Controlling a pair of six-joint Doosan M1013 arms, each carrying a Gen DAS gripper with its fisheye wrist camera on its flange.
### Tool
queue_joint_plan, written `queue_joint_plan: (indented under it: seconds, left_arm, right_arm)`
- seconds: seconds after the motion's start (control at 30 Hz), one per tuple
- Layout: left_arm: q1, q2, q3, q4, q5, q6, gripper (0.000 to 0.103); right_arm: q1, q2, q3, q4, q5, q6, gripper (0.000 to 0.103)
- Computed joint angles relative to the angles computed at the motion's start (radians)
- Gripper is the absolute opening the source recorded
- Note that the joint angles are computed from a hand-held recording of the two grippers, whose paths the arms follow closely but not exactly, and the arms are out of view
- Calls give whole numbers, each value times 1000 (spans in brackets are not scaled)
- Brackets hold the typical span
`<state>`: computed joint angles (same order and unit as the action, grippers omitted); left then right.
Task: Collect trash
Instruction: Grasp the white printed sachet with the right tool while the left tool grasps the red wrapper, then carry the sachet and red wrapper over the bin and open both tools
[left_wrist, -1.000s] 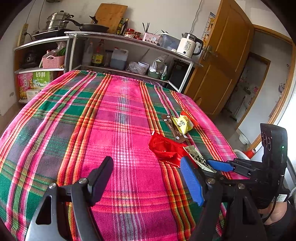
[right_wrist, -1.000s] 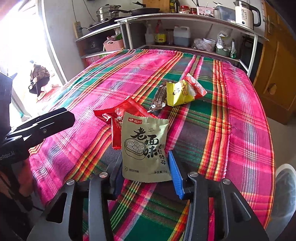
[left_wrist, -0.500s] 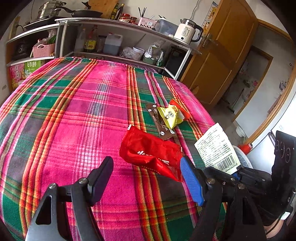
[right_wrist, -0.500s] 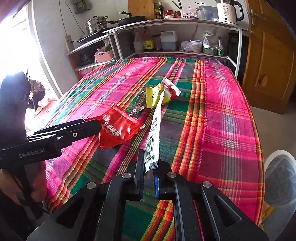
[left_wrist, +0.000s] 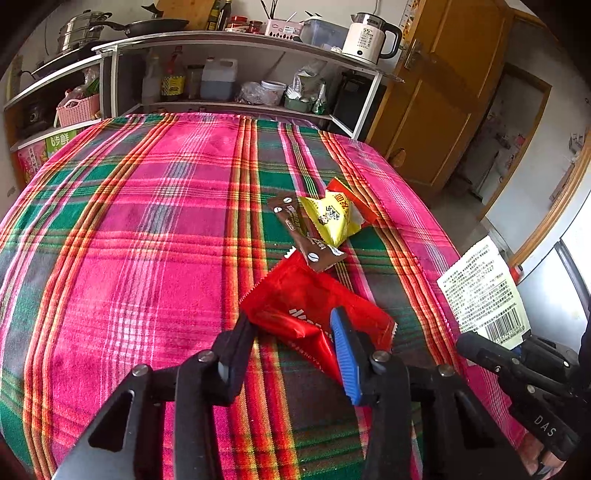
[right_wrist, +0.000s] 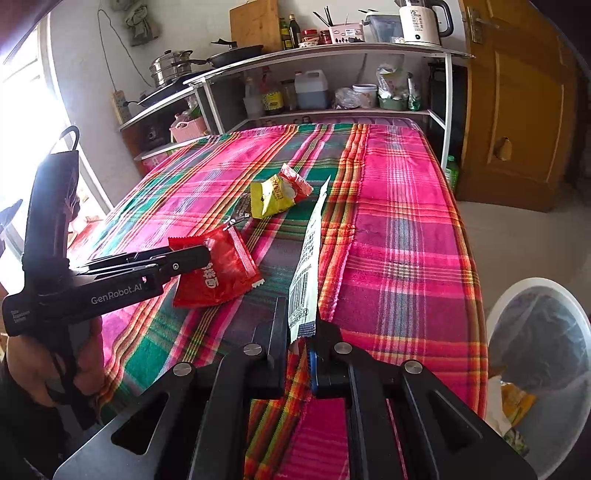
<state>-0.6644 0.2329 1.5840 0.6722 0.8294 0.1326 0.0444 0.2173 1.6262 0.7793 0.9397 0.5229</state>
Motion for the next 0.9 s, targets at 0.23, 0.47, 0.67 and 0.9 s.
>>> queue_joint_plan:
  seconds: [0.23,0.47,0.67,0.9]
  left_arm:
    - [-10,10,-15,0,-16,51,24]
    - [-31,10,-23,25,-42,70,19]
    - [-49,9,-39,58,-67,82,16]
    - [-64,23,-75,64,-88,117,16]
  right_arm:
    - [-18,-13,11,13,-14,0,8]
    - [-42,-28,21,22,-28,6,8]
    - [-67,-46,33,34,-43,6,8]
    - [-101,-66,47,42,-66,10,8]
